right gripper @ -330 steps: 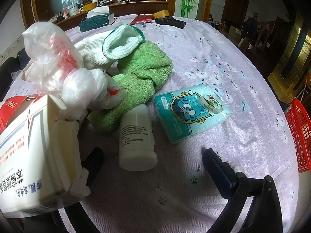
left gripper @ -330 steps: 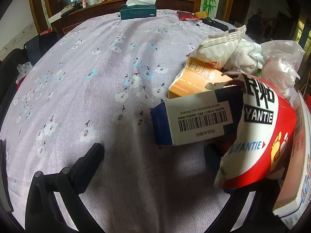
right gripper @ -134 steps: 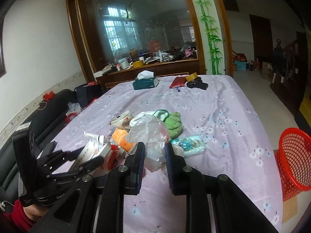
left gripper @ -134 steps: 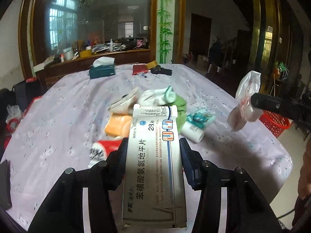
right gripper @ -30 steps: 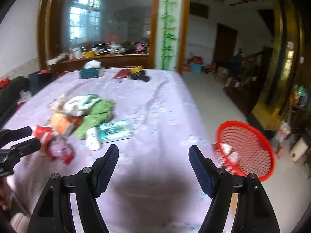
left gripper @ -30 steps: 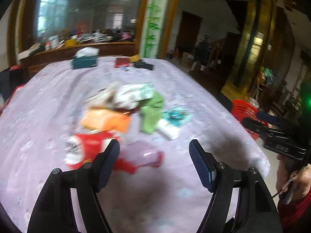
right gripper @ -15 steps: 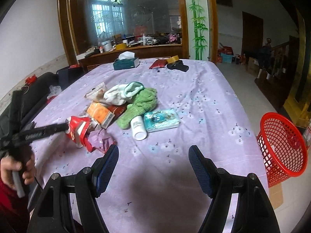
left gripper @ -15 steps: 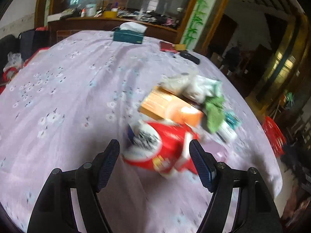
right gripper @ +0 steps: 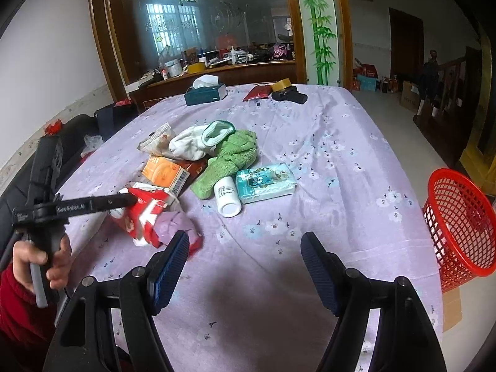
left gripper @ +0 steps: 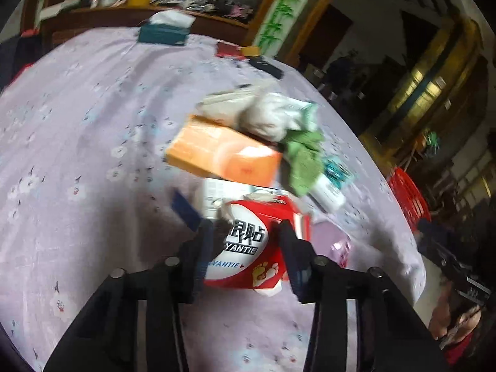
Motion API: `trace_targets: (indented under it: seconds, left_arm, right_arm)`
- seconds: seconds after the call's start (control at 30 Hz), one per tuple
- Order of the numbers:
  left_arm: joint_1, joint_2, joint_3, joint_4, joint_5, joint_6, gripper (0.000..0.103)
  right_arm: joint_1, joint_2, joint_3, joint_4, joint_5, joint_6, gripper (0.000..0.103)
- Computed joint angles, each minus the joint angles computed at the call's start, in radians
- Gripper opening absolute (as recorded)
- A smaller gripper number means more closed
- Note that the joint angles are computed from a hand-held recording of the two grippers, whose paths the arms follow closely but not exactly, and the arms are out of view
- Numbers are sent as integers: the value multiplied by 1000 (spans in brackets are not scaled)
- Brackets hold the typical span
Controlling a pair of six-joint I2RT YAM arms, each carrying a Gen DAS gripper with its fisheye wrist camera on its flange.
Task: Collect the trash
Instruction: 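Grasp the red and white snack bag with the left tool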
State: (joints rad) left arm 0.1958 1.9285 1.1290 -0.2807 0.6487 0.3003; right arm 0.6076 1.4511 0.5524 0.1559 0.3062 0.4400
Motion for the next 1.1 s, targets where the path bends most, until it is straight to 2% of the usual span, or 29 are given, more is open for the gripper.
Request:
trace_targets:
  seconds: [0.2, 0.33, 0.5, 0.6, 0.67, 0.77, 0.97, 1.1]
  left_arm:
    - [-54, -76, -75, -34, 33, 121, 37]
    - [-88, -54, -62, -57, 43, 147, 39]
    - [-126, -11, -55, -39, 47, 130, 38]
    - [-141, 1, -72, 3, 69, 92, 18]
    - [-140, -19, -114, 73, 80, 50, 14]
    - [-131, -58, -160, 117, 97, 46, 10]
    - [-42, -179, -224, 109, 139, 71, 8]
    - [32, -236, -245, 113, 155, 87, 8]
  right_arm:
    - [-12, 5, -8, 14, -24, 3, 79]
    - [-22, -6, -20, 20, -30, 9, 79]
    - [-26, -19, -31, 19, -30, 9, 79]
    - [-32, -19, -32, 21, -38, 12, 79]
    - [-39, -19, -31, 20, -41, 15, 79]
    - [-55, -22, -33, 21, -59, 14, 79]
    - [-70, 9, 2, 12, -79, -5, 79]
    - [-94, 109, 79, 29, -164, -24, 79]
